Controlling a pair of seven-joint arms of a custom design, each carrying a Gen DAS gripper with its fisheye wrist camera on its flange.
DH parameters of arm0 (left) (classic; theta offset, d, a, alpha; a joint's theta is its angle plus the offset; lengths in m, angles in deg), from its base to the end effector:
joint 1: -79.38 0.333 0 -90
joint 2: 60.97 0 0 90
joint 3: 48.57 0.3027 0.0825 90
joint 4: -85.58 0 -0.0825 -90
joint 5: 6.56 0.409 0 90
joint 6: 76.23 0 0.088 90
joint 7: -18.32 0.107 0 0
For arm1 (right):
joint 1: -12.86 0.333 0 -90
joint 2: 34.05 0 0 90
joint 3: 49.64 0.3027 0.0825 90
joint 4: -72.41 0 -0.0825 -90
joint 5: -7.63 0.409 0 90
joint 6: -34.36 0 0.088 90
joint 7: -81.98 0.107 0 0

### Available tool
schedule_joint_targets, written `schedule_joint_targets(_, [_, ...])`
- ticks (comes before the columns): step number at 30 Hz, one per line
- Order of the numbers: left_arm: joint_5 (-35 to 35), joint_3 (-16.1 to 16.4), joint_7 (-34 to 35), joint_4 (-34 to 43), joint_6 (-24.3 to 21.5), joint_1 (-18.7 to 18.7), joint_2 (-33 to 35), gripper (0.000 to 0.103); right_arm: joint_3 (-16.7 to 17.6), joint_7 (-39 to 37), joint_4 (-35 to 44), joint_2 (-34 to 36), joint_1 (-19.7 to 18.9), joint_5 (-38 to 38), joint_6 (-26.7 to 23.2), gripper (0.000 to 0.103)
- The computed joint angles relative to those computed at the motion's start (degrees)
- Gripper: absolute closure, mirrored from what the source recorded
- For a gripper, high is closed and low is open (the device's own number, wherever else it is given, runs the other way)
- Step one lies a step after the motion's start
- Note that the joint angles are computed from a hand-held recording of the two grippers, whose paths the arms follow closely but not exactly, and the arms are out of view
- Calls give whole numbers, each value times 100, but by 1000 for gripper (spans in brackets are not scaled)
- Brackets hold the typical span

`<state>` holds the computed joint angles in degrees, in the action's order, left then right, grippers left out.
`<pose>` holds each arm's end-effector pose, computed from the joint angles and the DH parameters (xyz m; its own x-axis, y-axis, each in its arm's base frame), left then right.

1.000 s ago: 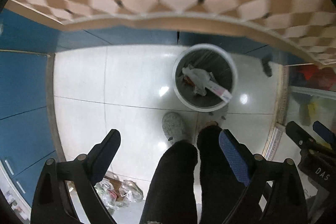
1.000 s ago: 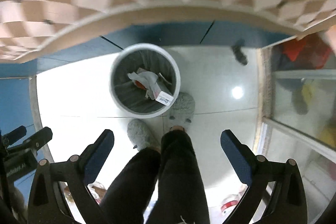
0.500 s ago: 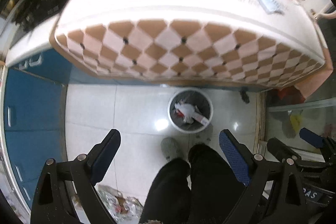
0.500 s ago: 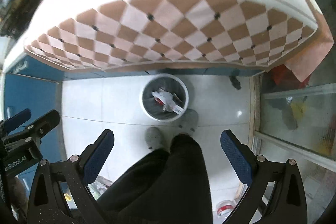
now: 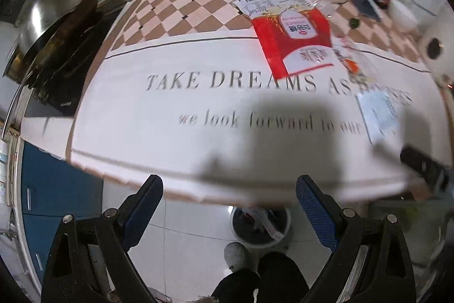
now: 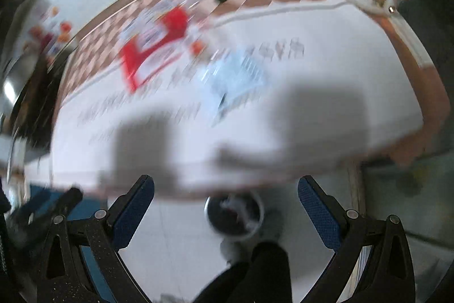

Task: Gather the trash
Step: 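Grasp the clear plastic wrapper with the left tool while the right tool grasps the white sachet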

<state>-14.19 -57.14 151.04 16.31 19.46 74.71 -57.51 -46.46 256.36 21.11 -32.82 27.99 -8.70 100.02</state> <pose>0.5712 -0.1436 0.7675 -0.8053 -0.5695 -0.1647 -0.4816 0.7905 -0.3784 0.4583 0.1114 0.8682 -0.9332 -0.2860 -0.2174 -0.2317 0.9416 -0.2445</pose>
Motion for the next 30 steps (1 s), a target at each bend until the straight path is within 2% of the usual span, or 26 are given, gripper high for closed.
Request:
schedule_joint_targets(2, [348, -115, -289, -118, 218, -175, 82, 7, -278, -404, -824, -363, -324, 194, 409, 1])
schedule_joint_targets(6, [721, -166, -641, 112, 132, -376, 340, 7, -478, -1142, -1441, -394, -734, 398, 732, 1])
schedule_joint_targets(7, [768, -174, -716, 146, 115, -418, 386, 7, -505, -1275, -1443, -312, -799, 475, 715, 0])
schedule_joint_targets(10, [806, -196, -830, 282, 45, -516, 484, 7, -373, -1729, -1049, 32, -771, -88, 411, 10])
schedule_joint_targets(11, [812, -211, -864, 333, 4, -554, 511, 7, -338, -1806, -987, 85, -726, -320, 314, 23])
schedule_joint_targets(12, [785, -224, -892, 319, -15, -584, 499, 7, -318, -1860, -1017, 65, -688, -486, 323, 32])
schedule_joint_targets(13, [762, -243, -926, 360, -52, -620, 516, 7, -306, -1876, -1089, 1, -661, -595, 355, 51])
schedule_joint_targets(14, [729, -271, -969, 397, -88, -668, 530, 7, -307, -1876, -1157, -79, -655, -640, 342, 78])
schedule_joint_targets(15, [683, -293, -1000, 422, -130, -706, 536, 7, -308, -1845, -1355, -249, -659, -652, 403, 87])
schedule_joint_targets(17, [570, -349, -1077, 557, -281, -799, 589, 7, -360, -1574, -2088, -863, -754, -386, 780, 91])
schedule_joint_targets(22, [104, -540, -1658, 1719, -1332, -1184, 1296, 8, -263, -938, -3168, -2015, -1013, -333, 659, 94])
schedule_joint_targets(25, [120, -584, -1916, 1993, -1559, -1489, 1567, 10, -236, -607, -3590, -2552, -1212, -368, 466, 95])
schedule_joint_targets(26, [199, -577, -1935, 1903, -1506, -1583, 1560, 28, -251, -537, -3747, -2728, -1274, -368, 426, 95])
schedule_joint_targets(27, [301, -560, -1929, 1622, -1321, -1651, 1400, 34, -249, -482, -3851, -2857, -1324, -364, 382, 95])
schedule_joint_targets(28, [261, -566, -1830, 1248, -983, -1631, 1164, 48, -282, -487, -3970, -2975, -1369, -367, 386, 95])
schedule_joint_targets(29, [328, -569, -1721, 963, -723, -1642, 976, 73, -279, -474, -4047, -3062, -1408, -373, 362, 95])
schedule_joint_targets(30, [336, -582, -1597, 816, -599, -1632, 859, 86, -263, -471, -4093, -3117, -1436, -384, 341, 95])
